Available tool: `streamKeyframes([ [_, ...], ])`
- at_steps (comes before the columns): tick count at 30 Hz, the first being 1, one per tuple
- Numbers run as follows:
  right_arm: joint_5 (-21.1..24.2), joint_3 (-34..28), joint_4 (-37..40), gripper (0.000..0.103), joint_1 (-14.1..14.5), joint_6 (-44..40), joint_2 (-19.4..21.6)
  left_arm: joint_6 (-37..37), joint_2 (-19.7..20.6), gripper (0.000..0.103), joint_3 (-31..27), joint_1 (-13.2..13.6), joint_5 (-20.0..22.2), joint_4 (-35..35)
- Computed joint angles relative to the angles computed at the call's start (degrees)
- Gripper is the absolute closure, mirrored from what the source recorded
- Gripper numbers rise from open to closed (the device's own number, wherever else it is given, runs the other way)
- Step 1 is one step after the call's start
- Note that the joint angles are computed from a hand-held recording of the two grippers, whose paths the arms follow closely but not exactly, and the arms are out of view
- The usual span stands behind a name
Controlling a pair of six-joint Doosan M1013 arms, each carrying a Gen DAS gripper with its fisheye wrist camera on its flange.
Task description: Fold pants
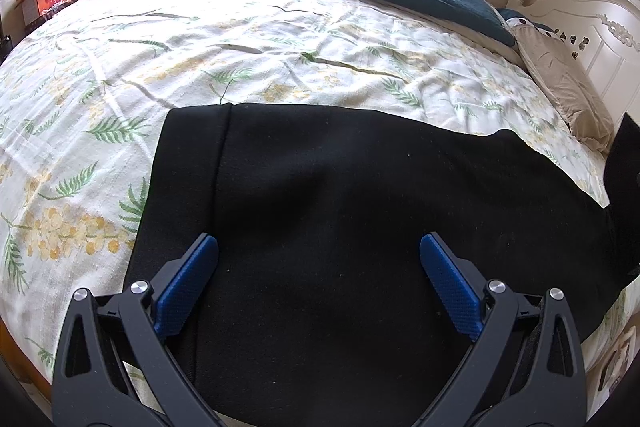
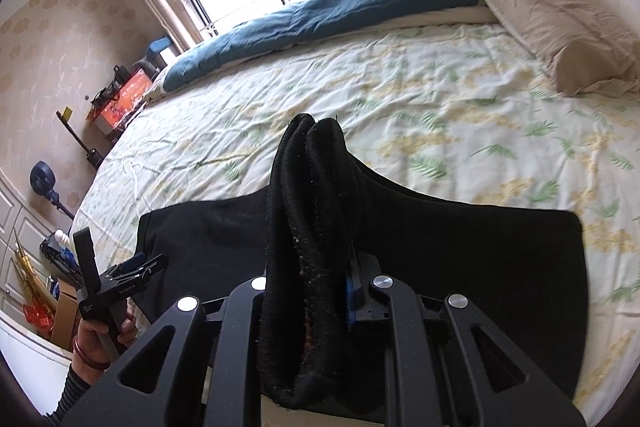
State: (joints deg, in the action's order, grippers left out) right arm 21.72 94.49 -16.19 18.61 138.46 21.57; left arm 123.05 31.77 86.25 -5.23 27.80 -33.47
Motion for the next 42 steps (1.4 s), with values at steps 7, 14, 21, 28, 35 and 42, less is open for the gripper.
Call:
streamKeyframes([
  [7,1.8,-2.5,1.6,0.086,1.0,-1.3,3.2,-0.2,-0.1,0.002,0.1,-0.1,-0.1,0.2],
  [14,3.5,-4.5,4.0,0.086,1.7,-3.2,5.5,-0.2,0.0,0.002,0.1,0.0,-0.1,0.1],
  [21,5.6,-6.0,1.9,0.086,2.6,-2.3,6.8,-0.1,0.0,0.002,0.0,0.0,-0.1,0.1],
  [28,6.5,-7.0,2.4,0.086,2.9,-2.9,7.7,0.0,0.0,0.002,0.1,0.0,-0.1,-0.1],
  [35,6.8,-7.8,3.3,0.086,3.2,-3.8,8.4,-0.2,0.0,0.002,0.0,0.0,-0.1,0.2],
  [42,7.4,-8.9,4.8,0.086,3.3,-5.0,9.4,-0.1,0.0,0.002,0.1,-0.1,-0.2,0.0],
])
